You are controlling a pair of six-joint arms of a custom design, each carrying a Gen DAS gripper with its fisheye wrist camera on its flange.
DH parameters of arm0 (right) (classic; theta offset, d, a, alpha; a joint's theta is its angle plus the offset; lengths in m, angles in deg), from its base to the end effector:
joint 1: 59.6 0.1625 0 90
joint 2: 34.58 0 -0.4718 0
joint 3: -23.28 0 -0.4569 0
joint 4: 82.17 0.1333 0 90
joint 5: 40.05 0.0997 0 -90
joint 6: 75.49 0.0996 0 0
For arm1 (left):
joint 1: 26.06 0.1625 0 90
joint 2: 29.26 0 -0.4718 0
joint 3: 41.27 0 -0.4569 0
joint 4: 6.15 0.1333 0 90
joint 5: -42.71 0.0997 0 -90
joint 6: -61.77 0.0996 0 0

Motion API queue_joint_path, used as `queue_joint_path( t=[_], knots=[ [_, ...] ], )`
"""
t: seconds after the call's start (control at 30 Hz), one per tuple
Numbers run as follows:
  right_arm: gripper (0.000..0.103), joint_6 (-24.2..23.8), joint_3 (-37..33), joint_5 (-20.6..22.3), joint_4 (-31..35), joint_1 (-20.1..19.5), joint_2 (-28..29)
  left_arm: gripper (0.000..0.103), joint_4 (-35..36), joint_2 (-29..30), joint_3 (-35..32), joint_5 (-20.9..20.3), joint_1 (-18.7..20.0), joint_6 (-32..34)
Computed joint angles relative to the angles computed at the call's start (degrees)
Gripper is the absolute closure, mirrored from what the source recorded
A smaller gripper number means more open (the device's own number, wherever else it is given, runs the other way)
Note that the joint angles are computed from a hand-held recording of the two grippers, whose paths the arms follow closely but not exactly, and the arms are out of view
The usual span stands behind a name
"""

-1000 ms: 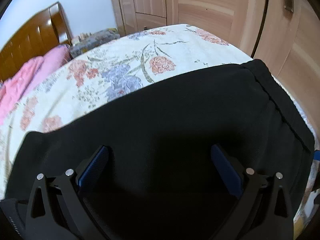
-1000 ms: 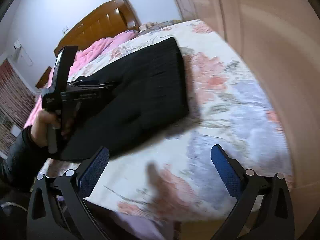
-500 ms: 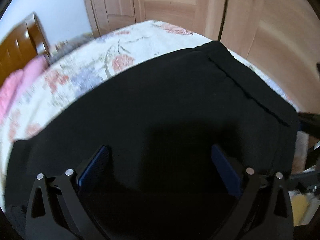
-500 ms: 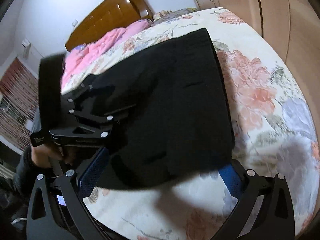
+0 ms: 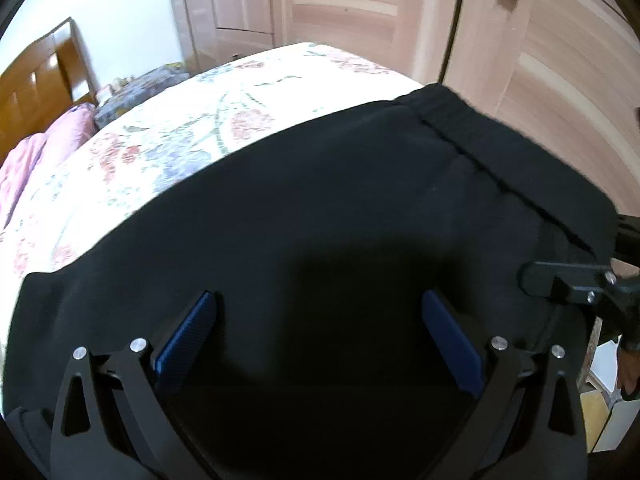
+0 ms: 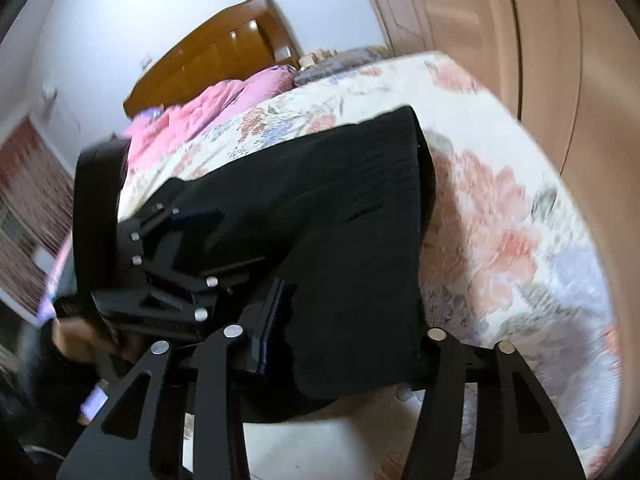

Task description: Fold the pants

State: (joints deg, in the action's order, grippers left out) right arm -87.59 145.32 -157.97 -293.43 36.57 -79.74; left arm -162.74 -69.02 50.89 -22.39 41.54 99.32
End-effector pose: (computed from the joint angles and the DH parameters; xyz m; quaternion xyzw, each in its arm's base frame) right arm 0.1473 -0.5566 0.0589 0.0527 -0.9017 0.3545 0.2420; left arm -0.1277 -0.7697 0.0391 0.4611 0.8527 -0.0914 0.2280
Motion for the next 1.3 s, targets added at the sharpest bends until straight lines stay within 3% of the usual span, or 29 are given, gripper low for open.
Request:
queue_joint_path(
  t=[0.1, 0.17, 0.37, 0.47, 0.57, 0.73, 0.8, 0.83, 0.9, 1.0, 1.03, 1.1, 1.3],
  knots=[
    [0.058, -6.2, -2.0, -7.0, -3.0, 3.4, 2.9, 0.002, -1.3, -0.7, -0.5, 3.2, -0.7, -1.0],
    [0.060, -11.6, -3.5, -10.9, -5.9, 5.6, 5.2, 0.002, -0.6, -1.6, -1.2, 2.9, -1.0, -1.9],
    [0.061, -22.1, -7.3, -16.7, -10.6, 9.4, 10.0, 0.002, 15.5, -3.4, -8.0, -7.6, -2.3, -8.3],
    [0.061, -24.6, -8.6, -18.0, -11.9, 10.1, 11.5, 0.002, 22.5, -2.5, -10.6, -9.3, -3.9, -10.5],
    [0.061, -27.4, -9.9, -19.2, -13.3, 11.1, 13.0, 0.002, 23.9, -2.0, -9.6, -7.5, -6.1, -8.2],
    [0.062, -32.0, -11.2, -20.7, -16.8, 12.4, 15.2, 0.002, 26.7, 2.2, -9.8, 3.8, -8.5, -7.3],
    [0.062, -32.4, -11.5, -21.4, -17.2, 12.3, 15.7, 0.003, 29.3, 3.7, -11.5, 5.7, -8.1, -8.3],
    [0.061, -32.2, -11.4, -21.4, -17.4, 12.2, 15.7, 0.016, 29.1, 3.7, -11.4, 6.1, -8.0, -8.0],
    [0.058, -29.9, -10.8, -21.1, -16.8, 11.8, 15.2, 0.052, 27.2, 3.5, -10.9, 6.9, -7.6, -7.4],
    [0.052, -27.6, -9.5, -19.3, -15.8, 11.3, 13.8, 0.076, 25.9, 3.2, -10.4, 6.1, -7.1, -6.5],
    [0.034, -26.8, -8.6, -18.0, -14.9, 11.1, 13.1, 0.079, 23.9, 2.9, -9.6, 6.4, -7.1, -5.6],
    [0.009, -26.6, -7.6, -17.3, -16.3, 11.0, 13.1, 0.081, 20.3, 2.3, -8.1, 6.5, -7.1, -4.3],
    [0.009, -16.1, -4.1, -15.2, -14.5, 9.0, 11.3, 0.082, 13.8, -1.0, -3.9, 5.5, -7.1, -2.7]
  ],
)
